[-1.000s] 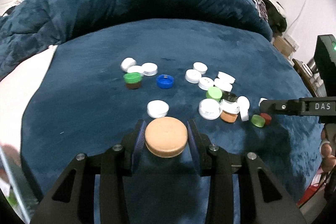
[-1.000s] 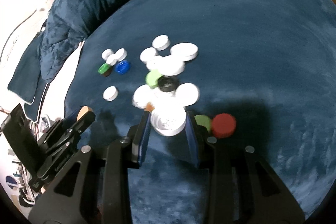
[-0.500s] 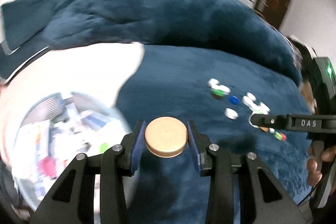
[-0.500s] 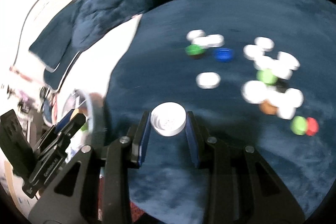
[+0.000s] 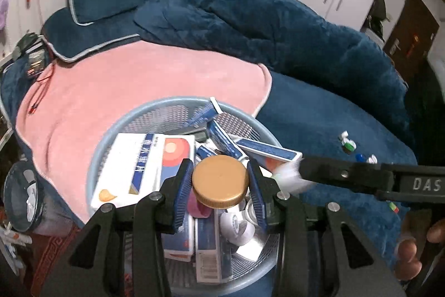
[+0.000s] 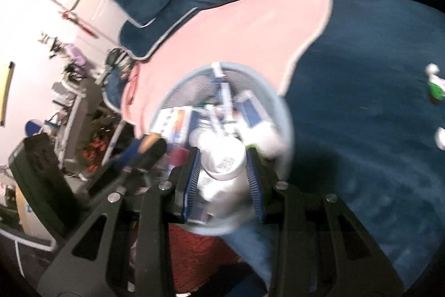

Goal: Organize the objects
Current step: 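Carry both caps over the mesh basket and open both tools to release them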

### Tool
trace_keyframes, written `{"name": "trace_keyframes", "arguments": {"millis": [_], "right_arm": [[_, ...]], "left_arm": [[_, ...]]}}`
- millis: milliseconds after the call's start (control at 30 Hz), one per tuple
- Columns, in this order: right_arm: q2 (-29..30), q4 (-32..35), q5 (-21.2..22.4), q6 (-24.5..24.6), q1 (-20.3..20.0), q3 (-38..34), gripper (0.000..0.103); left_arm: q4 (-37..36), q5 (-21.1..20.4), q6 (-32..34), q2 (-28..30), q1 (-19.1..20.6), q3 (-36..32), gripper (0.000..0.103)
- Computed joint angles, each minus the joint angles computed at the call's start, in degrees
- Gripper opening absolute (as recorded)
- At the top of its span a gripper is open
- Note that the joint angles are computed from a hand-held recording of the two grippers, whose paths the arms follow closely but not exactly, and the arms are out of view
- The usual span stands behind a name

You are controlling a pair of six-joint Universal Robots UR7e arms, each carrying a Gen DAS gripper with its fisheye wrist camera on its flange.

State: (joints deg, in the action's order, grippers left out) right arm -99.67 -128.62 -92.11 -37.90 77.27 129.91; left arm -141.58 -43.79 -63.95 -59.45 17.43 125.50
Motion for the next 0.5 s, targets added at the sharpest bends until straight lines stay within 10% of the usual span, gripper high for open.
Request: {"name": "trace_keyframes", "arguments": {"millis": [167, 367, 500], "right_arm": [[0.3, -0.9, 1.7, 0.2, -0.8, 0.2, 0.06], [-2.7, -10.0, -3.1, -2.8, -2.1, 1.8, 0.101], [-3.8, -15.2, -7.1, -5.8, -4.9, 2.6, 0.103]], "left_arm": [[6.8, 2.4, -3.7, 1.3, -0.4, -1.9, 0.094], [13.4, 2.2, -7.5, 1.9, -0.9, -3.9, 0.098], [12.7, 1.6, -5.9, 3.8, -1.4, -5.4, 0.098]]}}
